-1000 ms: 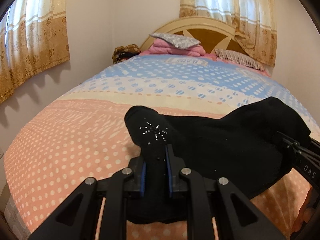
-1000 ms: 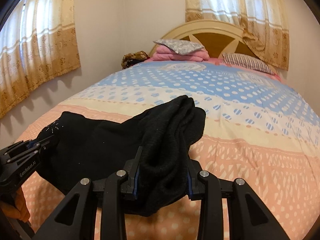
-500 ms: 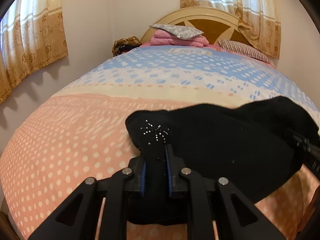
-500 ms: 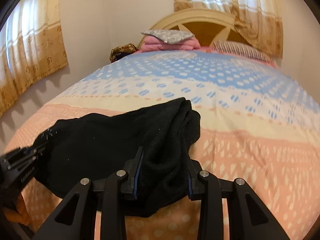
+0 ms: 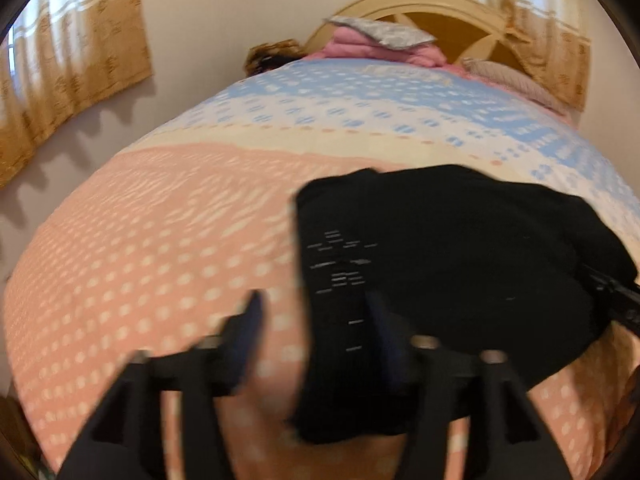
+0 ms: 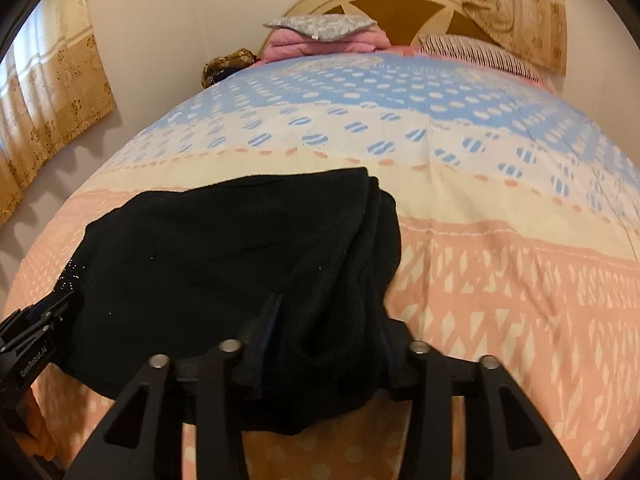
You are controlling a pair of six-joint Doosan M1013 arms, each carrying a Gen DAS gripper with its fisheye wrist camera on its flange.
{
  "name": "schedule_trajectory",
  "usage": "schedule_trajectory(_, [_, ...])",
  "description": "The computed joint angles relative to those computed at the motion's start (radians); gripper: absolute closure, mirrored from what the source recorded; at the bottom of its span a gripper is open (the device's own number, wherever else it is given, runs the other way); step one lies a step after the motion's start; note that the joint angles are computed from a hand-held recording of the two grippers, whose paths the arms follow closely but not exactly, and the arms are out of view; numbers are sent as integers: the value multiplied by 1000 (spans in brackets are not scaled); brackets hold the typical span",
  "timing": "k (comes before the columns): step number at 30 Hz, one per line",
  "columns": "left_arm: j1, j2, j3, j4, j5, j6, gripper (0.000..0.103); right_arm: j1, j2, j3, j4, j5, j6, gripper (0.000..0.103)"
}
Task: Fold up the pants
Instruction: 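Lower the folded pants onto the bed and open both grippers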
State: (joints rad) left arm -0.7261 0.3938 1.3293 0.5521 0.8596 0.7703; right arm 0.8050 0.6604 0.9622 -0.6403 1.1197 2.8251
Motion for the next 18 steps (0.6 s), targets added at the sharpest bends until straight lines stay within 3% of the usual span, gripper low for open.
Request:
schedule_trajectory(1, [2, -3, 3, 13, 19, -9, 12, -2, -8, 12, 8, -10, 7, 44])
schedule_trajectory(2, [7, -11, 13, 13, 25, -13, 8, -5, -24, 38, 21, -32, 29, 39])
schedule_trajectory(6, [41, -56, 68, -66, -31, -13, 3, -9, -98, 160, 7, -168, 188, 37])
schedule_trajectory(9, [45, -79, 91, -33, -32, -107, 5, 17, -124, 198, -116, -135, 344, 37])
schedule_trajectory(11, [32, -83, 89, 52, -8, -174, 6, 48, -120, 187, -233, -46, 408, 37])
schedule_trajectory(15, [9, -92, 87, 138, -58, -222, 6, 89, -81, 120, -373, 62, 332, 38])
schedule_trajectory(16, [4, -88, 82, 147, -67, -217, 6, 91, -73, 106, -379, 63, 294, 40])
schedule_trajectory(18, [-9, -69, 58, 142, -65, -174, 9, 89, -48, 60, -349, 45, 182, 70])
